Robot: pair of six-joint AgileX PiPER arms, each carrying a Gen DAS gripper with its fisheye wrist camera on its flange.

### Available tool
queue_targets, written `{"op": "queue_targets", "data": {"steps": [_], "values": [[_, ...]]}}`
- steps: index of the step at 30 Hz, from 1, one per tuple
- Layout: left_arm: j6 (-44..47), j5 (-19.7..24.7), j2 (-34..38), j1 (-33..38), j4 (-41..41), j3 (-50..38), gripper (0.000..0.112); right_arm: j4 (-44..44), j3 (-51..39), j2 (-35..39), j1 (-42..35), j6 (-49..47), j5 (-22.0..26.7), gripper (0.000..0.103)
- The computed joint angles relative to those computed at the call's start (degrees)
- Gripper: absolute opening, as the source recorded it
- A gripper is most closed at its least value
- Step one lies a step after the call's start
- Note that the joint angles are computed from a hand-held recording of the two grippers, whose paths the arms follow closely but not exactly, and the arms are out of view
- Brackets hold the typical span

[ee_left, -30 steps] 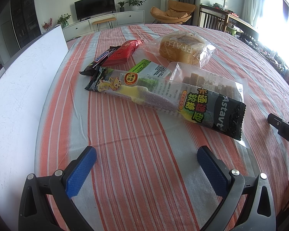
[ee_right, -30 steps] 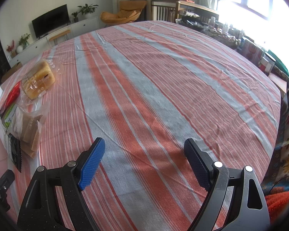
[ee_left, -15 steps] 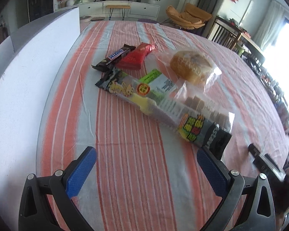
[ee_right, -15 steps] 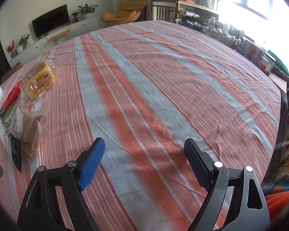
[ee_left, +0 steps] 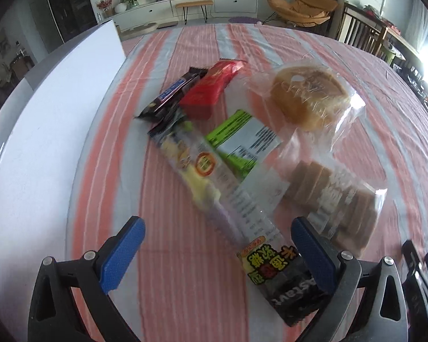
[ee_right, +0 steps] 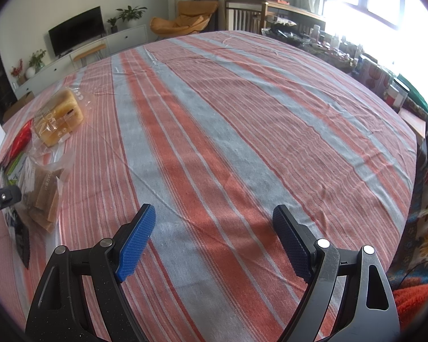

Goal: Organize snacks
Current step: 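Lower the open left tool over the Astavt bag's black end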

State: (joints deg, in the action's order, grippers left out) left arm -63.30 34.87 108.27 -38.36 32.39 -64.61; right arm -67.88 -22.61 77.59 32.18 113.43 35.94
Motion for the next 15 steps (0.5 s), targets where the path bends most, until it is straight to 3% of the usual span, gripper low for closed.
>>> {"op": "queue_targets", "data": {"steps": [3, 6, 13, 15], "values": [[1.15, -1.62, -5.44, 1.47, 0.53, 7.37, 0.102, -0.01, 0.00, 0.03, -0.11, -0.11, -0.14, 0.088], [3.55, -2.84, -7.07, 3.17, -0.34, 9.24, 0.102, 0.18, 0.02, -0.14, -0.37, -0.51, -0.24, 0.089], [6.62, -2.61, 0.30, 3.37, -2.27, 3.25, 0.103, 0.06, 0.13, -0.23, -0.21, -0.48, -0.37, 0.089], [4.01, -5.34, -0.34, 3.84, -0.98, 5.09, 0.103, -0.09, 0.28, -0.33, -0.20, -0.40, -0.49, 0.089]]}}
